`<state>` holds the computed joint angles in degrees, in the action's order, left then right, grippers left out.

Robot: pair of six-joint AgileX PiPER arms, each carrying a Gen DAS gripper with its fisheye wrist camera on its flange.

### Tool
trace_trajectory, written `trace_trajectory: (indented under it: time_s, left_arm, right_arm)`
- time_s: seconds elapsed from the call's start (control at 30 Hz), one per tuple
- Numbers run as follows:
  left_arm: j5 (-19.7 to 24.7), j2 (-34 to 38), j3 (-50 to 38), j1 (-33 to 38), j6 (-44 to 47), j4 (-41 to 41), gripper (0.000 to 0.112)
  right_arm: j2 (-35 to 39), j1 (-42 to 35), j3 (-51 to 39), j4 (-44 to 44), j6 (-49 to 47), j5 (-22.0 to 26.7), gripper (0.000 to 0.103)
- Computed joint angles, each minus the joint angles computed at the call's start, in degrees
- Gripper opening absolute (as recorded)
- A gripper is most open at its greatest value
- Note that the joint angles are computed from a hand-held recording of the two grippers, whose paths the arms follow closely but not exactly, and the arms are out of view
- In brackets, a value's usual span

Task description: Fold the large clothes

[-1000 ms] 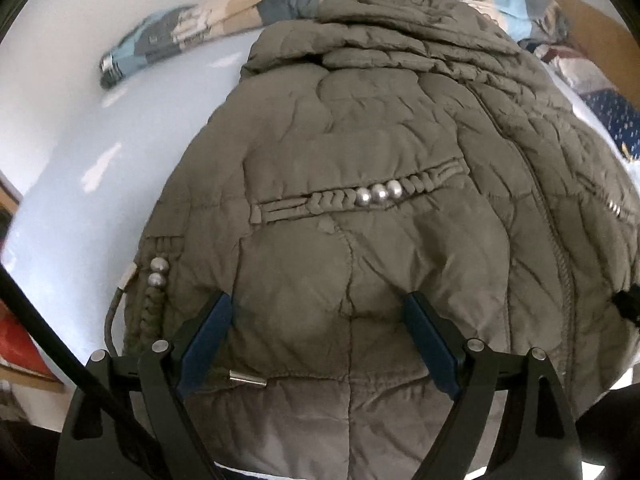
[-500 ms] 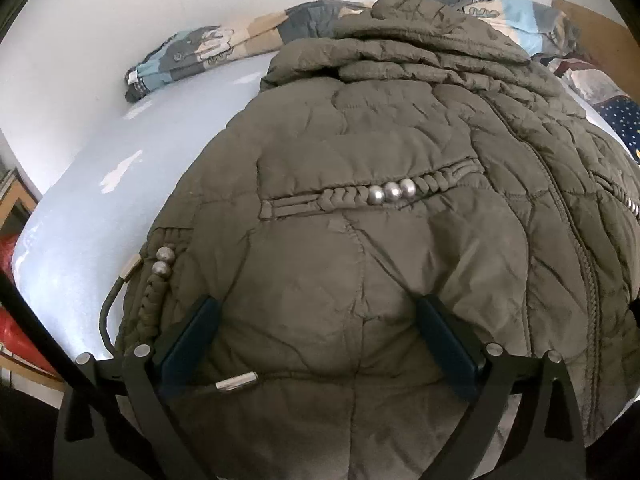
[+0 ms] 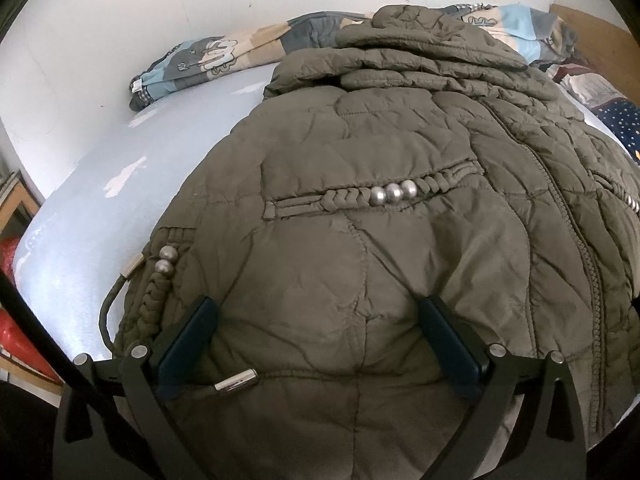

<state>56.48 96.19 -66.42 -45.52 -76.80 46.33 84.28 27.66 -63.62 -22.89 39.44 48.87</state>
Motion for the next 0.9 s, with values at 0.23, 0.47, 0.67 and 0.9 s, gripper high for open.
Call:
trace_trajectory:
  time_s: [0.23, 0.47, 0.67, 0.9]
  left_arm:
    - [-0.5, -2.0, -0.4, 1.2, 4.7, -2.9, 0.102]
    - [3.2, -8.0, 1.2, -0.6, 3.0, -1.5, 0.102]
    - [5.5, -13.9, 3.9, 0.3, -0.3, -0.8, 0.102]
    - [3.4, -17.9, 7.4, 4.4, -1.7, -4.3, 0.102]
  right_arm:
    - [0.6, 0.9, -0.9, -0.9, 0.8, 1.2, 0.056]
    - [0.2, 0.4, -1.5, -0.3, -0.6, 2.7, 0.069]
    - [-0.6, 1.4, -1.5, -1.4, -0.1, 4.1, 0.071]
    - [-2.2, 3.2, -1.6, -3.5, 1.3, 6.1, 0.072]
